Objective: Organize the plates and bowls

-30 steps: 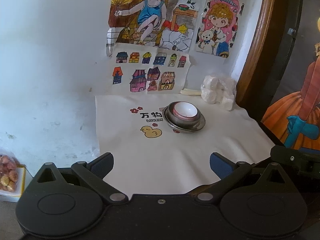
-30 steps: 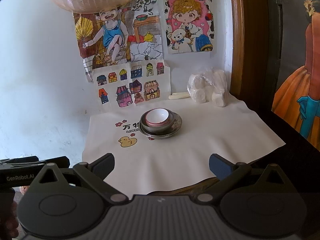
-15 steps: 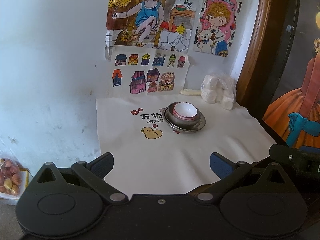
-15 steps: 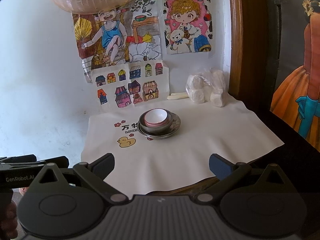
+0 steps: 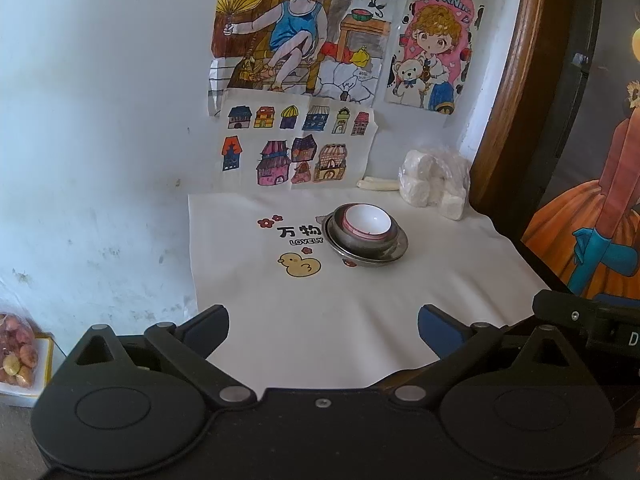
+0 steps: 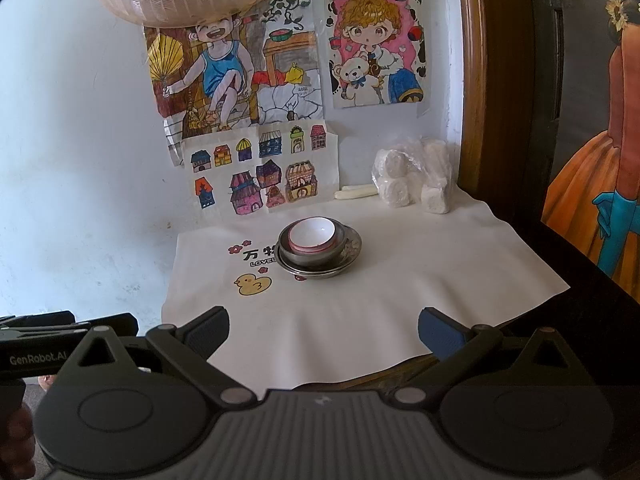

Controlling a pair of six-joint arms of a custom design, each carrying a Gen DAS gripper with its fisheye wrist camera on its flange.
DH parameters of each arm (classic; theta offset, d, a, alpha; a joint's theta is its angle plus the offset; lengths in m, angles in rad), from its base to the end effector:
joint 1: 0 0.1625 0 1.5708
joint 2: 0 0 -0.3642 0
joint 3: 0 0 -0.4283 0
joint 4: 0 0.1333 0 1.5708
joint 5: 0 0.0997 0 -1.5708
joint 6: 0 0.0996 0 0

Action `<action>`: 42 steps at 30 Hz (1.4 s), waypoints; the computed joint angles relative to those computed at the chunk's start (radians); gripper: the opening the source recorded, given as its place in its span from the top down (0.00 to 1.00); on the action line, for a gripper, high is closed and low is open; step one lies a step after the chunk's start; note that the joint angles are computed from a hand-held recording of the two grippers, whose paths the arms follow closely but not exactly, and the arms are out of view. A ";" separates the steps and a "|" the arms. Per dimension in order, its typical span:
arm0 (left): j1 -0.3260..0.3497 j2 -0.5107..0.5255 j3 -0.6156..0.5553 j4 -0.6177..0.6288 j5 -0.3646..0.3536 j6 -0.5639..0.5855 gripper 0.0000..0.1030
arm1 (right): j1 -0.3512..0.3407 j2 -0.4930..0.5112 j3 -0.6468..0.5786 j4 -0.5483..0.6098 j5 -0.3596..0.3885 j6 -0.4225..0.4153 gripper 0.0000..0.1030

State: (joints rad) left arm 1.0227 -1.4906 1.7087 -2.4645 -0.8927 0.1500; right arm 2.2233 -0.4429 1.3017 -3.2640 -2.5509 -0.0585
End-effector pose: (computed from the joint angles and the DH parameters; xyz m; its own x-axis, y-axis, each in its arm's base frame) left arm -0.1318 -0.5916 0.4347 -0.7986 0.1697 -0.5775 0.5319 0.6479 -0.5452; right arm 0.4755 -0.5390 0.0309 -0.7909 0.1193 0.6002 -0.4548 0.5416 -0.7070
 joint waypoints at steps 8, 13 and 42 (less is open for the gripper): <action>-0.001 0.011 -0.008 0.008 -0.004 -0.009 0.03 | -0.004 -0.002 0.002 -0.002 0.003 0.000 0.00; 0.001 0.029 -0.023 0.015 -0.007 -0.012 0.03 | -0.013 -0.003 0.001 0.000 0.009 0.002 0.00; 0.047 0.149 -0.139 0.050 -0.022 -0.027 0.03 | -0.076 0.037 -0.106 0.113 0.077 0.009 0.00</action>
State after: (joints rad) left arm 1.0695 -1.3421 1.5700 -2.4140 -0.9142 0.1227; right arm 2.1469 -0.4063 1.1957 -3.1513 -2.4741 -0.0495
